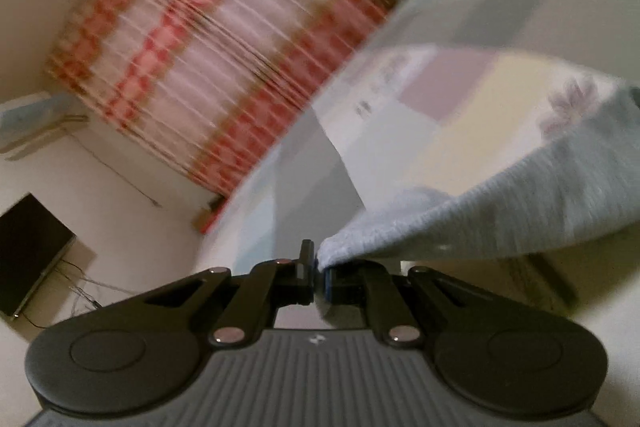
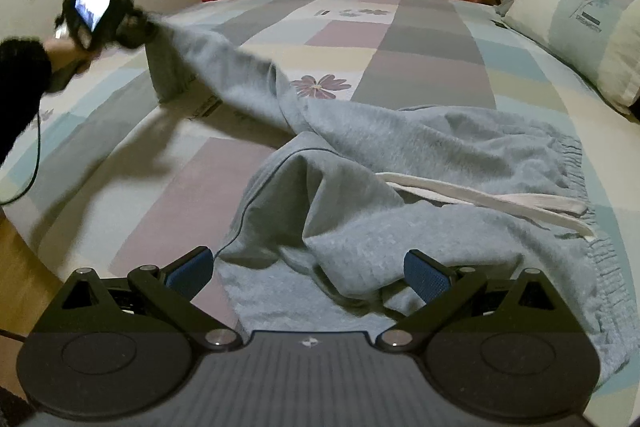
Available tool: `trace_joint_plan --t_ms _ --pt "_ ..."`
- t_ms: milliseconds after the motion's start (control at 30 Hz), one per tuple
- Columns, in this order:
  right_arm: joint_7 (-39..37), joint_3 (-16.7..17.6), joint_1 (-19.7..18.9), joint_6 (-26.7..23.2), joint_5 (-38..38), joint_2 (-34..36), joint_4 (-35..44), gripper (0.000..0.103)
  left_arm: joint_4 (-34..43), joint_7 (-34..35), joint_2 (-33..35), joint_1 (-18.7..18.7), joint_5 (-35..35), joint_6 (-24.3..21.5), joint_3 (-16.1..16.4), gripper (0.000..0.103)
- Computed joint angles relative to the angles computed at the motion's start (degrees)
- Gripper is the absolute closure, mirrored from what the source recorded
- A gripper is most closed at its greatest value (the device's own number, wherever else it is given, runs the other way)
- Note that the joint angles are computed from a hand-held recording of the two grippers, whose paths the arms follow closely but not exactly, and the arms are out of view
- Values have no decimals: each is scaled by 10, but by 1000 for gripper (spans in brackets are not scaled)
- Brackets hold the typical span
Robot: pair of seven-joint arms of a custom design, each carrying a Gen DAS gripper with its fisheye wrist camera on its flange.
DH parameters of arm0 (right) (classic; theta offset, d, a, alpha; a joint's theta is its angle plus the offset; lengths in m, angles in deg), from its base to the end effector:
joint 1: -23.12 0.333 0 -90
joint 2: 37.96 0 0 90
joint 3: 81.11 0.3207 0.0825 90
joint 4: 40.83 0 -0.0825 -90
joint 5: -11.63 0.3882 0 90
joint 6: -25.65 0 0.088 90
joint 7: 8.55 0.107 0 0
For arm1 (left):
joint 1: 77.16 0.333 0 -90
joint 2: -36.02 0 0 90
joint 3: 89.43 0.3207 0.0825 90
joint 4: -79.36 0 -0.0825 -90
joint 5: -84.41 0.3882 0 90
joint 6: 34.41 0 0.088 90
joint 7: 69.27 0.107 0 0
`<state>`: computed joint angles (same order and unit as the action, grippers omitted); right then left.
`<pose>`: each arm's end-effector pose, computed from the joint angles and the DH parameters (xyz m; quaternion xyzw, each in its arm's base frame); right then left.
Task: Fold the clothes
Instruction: 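Grasp a grey pant leg with the left gripper and lift it, then lay the held leg out across the bed and open the left gripper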
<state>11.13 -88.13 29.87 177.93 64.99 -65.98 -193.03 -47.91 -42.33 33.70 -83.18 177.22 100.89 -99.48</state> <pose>0.4119 -0.0248 0.4399 -0.7895 0.4793 -0.1459 0.3545 0.5303 -0.1401 0.4232 -0.4659 0.6856 -0.0074 0.5593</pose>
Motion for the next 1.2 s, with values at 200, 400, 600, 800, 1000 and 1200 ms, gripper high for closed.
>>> trace_joint_plan --t_ms 200,400,600,800,1000,1200 --pt "6 3 -1 -5 -7 2 1 0 -72 50 -8 14 -123 48 13 91" --pt "8 8 4 -5 -13 -1 -3 0 -124 -12 -46 26 -137 87 10 87" --pt "18 14 7 -2 -24 -4 -7 0 -167 -160 -102 61 -101 170 24 47" --pt "22 17 17 0 -28 -5 -8 0 -208 -174 -143 72 -128 217 18 48" --pt "25 21 20 3 -36 -9 -17 0 -220 -114 -163 50 -195 244 -7 43" --pt "39 20 5 0 -64 -20 -31 0 -205 -59 -143 7 -251 281 -35 38"
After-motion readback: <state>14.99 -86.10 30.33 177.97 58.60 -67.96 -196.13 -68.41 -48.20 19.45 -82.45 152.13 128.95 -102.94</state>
